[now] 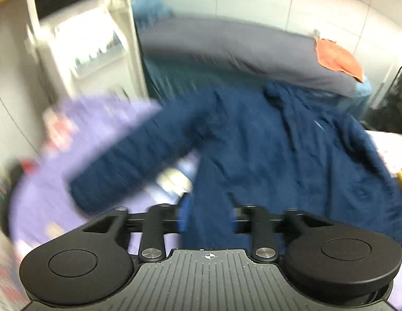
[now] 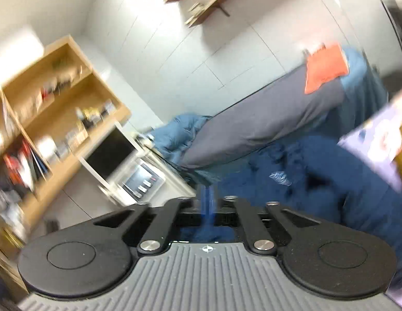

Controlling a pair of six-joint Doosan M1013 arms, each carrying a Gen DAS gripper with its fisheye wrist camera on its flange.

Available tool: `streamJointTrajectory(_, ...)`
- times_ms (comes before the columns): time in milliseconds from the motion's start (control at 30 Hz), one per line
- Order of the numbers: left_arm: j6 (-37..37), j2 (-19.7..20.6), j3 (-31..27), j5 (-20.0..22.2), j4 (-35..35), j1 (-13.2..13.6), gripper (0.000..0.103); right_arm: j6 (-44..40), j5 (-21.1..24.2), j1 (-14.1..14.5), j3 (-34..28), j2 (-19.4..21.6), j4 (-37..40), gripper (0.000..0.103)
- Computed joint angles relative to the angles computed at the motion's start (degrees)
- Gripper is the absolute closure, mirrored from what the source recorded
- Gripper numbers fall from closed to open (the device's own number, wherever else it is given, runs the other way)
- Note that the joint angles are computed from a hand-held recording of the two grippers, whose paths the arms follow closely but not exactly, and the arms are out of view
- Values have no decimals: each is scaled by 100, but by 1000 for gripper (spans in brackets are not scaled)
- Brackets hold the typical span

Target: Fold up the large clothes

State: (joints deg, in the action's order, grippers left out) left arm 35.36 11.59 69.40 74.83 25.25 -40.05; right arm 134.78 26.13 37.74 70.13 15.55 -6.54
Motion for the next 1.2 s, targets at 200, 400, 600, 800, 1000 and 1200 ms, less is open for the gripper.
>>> streamJointTrajectory(200, 133, 208, 294, -112, -781, -6, 0, 148, 1498, 84, -464, 537, -245, 26)
streamJointTrajectory(400, 523, 335, 531, 455, -555, -144, 0, 915, 2223, 21, 58, 456, -140, 18)
streamJointTrajectory(600, 351, 250, 860, 281, -729, 138, 0, 1417, 2183, -157, 653, 312, 254, 15)
streamJointTrajectory(800, -83, 202, 923, 35, -608, 362, 0, 1436, 1864, -267, 947, 352, 674, 13)
streamJointTrajectory(1000, 528, 446, 771, -393, -1137, 481, 0, 1036, 1892, -394, 689, 610, 729, 8)
streamJointTrajectory(1200, 1305, 1049, 350, 633, -868, 311, 0, 249, 3195, -369, -275, 1309, 820, 1)
